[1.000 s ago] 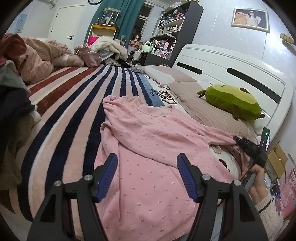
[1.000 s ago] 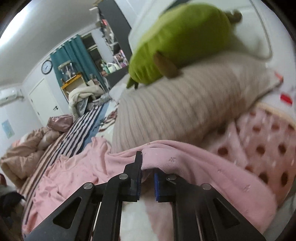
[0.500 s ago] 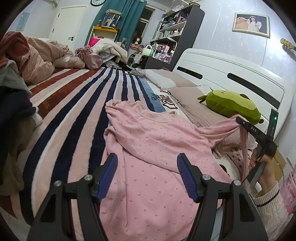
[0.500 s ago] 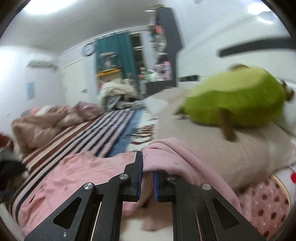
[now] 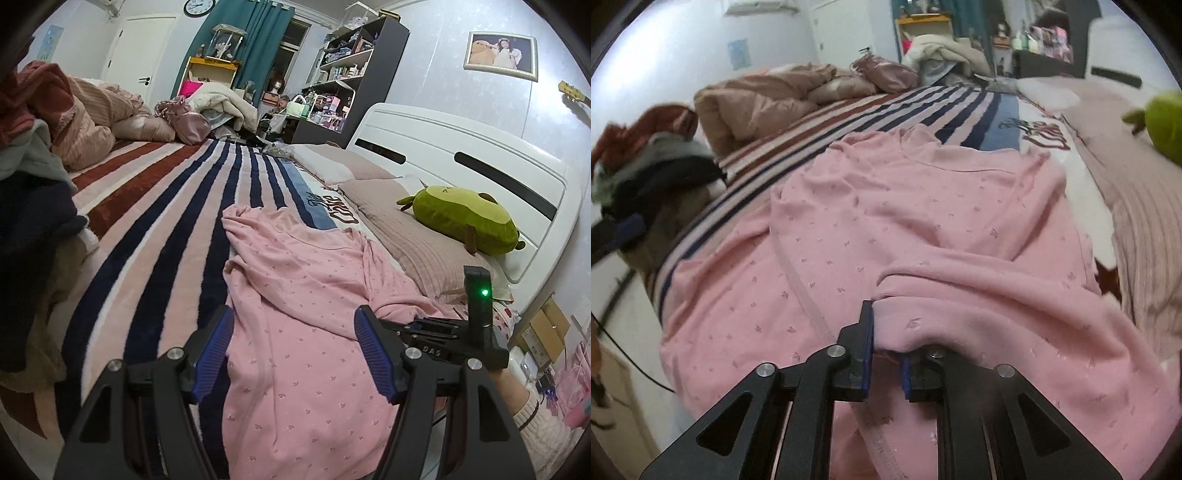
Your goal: Fold small clothes
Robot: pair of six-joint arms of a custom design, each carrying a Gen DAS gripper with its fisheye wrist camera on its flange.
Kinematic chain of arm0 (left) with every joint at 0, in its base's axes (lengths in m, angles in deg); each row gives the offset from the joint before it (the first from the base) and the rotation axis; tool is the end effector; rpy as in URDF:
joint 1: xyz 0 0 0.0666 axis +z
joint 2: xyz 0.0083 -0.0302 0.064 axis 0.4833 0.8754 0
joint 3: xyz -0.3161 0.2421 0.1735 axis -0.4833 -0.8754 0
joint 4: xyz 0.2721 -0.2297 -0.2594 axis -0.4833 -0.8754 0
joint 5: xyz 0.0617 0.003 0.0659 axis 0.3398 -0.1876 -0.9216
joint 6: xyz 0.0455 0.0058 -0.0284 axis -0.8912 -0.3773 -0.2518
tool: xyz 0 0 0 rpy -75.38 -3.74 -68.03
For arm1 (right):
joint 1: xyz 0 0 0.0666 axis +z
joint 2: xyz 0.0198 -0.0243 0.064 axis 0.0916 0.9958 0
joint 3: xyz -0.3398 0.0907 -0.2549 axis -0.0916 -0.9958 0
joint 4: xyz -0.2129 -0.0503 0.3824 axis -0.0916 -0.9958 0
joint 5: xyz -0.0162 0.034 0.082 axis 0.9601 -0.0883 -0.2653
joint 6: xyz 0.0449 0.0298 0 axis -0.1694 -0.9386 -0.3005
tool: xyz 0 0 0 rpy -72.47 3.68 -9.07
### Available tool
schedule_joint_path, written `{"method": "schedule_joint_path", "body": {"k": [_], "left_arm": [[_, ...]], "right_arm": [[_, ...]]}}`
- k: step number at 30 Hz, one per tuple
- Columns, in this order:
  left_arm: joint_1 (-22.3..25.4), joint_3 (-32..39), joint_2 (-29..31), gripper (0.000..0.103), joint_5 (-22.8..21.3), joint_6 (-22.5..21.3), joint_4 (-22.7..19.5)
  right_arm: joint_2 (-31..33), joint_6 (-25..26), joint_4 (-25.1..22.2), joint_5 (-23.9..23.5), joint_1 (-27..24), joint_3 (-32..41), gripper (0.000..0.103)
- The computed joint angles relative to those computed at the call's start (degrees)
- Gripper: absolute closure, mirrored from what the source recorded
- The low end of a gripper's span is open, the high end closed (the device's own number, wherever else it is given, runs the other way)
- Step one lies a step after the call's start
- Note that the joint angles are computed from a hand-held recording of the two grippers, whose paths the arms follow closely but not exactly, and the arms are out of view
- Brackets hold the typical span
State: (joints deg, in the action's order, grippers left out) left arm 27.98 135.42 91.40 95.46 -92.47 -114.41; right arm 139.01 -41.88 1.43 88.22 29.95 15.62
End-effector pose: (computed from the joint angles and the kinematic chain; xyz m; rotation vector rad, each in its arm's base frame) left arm 0.7023 -0.0373 0.5031 0.6863 2.1135 -0.8057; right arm 0.5704 0.2507 0.4335 0.2327 2.3457 0.1176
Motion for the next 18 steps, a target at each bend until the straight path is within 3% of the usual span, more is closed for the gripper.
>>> {"method": "schedule_joint_path", "body": {"k": [3,5,6,9,10,13,15,18], "left_arm": [[0.1,-0.3,-0.1,0.039,-0.2,0.4,0.2],[0.0,-0.3,-0.1,0.039,-0.1,0.5,0.3],[-0.1,-0.3,-0.1,0.038,-0.1,0.5,0.2],[-0.5,-0.4,0.1,0.037,-0.5,0.3,-0.1],[-0.6,-0.4,0.1,0.037,-0.6,0.2,-0.3],[-1.3,-0.3,0.3,0.037,-0.9,0.0,-0.8],[-1.8,-0.3,0.3,0.037,-1.4,-0.4,-1.1],[-2.7,-0.7,-0.1,0.037,-2.1,-0.9,-1.1]], "right_arm": [[-2.3,-1.4,-0.1,-1.1,0.3,-1.6,0.079],[-6.6,-3.1,2.3,-0.9,0.9,-5.7,0.063],[-8.5,-3.9,3.2,-0.5,1.0,-7.4,0.061],[-15.6,-7.5,3.8,5.7,2.3,-13.2,0.055],[-17.7,-8.8,3.4,8.3,2.6,-14.8,0.048],[-22.5,-16.4,-4.8,20.2,4.0,-18.1,0.036],[-23.4,-21.6,-12.0,24.5,3.9,-18.7,0.032],[-25.2,-27.7,-16.3,24.4,2.4,-21.3,0.032]]}}
